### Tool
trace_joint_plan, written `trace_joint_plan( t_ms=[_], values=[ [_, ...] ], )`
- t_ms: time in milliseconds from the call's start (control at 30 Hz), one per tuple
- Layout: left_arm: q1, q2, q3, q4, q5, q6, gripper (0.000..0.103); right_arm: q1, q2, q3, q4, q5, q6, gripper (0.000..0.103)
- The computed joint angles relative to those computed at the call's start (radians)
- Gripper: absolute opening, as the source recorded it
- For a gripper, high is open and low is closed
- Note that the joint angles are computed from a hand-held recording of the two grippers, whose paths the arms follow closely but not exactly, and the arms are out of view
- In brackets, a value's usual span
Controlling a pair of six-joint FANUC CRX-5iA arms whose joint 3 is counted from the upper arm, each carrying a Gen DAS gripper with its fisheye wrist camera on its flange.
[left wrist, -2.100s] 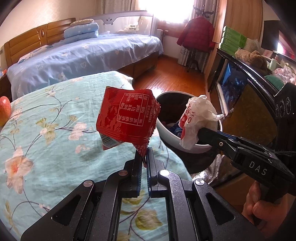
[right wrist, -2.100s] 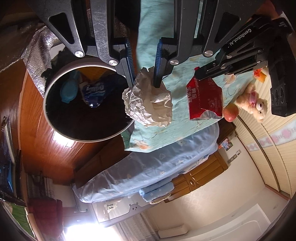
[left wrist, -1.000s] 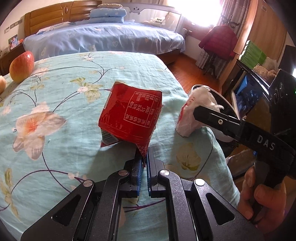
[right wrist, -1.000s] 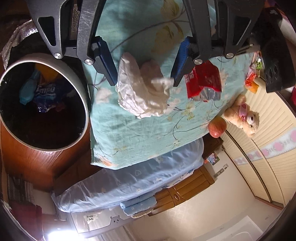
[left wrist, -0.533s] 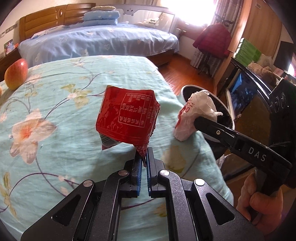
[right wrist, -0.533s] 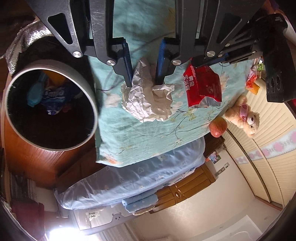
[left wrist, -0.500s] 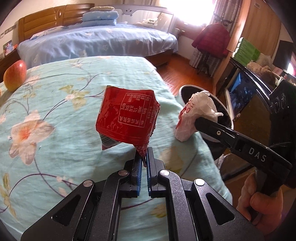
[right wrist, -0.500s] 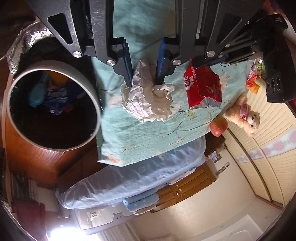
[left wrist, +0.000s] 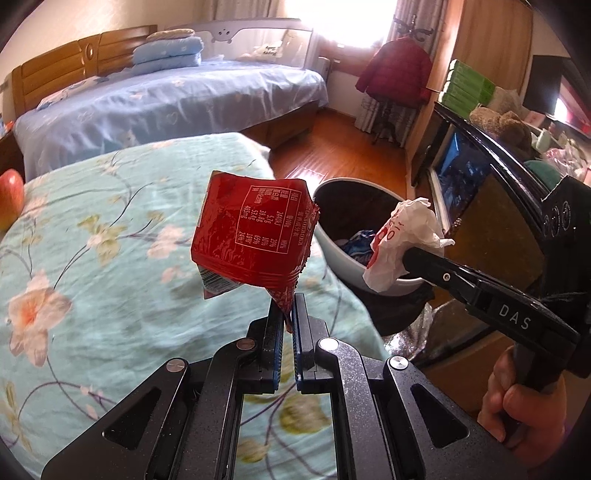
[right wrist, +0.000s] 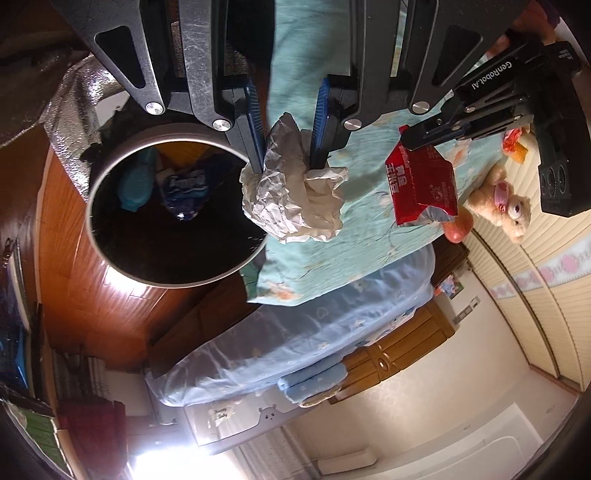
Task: Collect trash
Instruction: 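Carry the red bag and white tissue over the bin opening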
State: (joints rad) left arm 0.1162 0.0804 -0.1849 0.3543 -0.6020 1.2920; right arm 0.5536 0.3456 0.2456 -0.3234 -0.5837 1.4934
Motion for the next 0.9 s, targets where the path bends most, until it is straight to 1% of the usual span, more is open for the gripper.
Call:
trace_joint_plan(
  t_ms=[433, 900],
  values=[
    [-0.038, 0.046, 0.067, -0.023, -0.012, 0.000, 0.004, -0.023, -0.011, -0.023, 0.045, 0.033, -0.045, 0.025],
    [-0.077, 0.103, 0.140, -0.042, -0.024, 0.006, 0.004, -0.033, 0.004, -0.032, 0.141, 0.055, -0.121, 0.025]
  ],
)
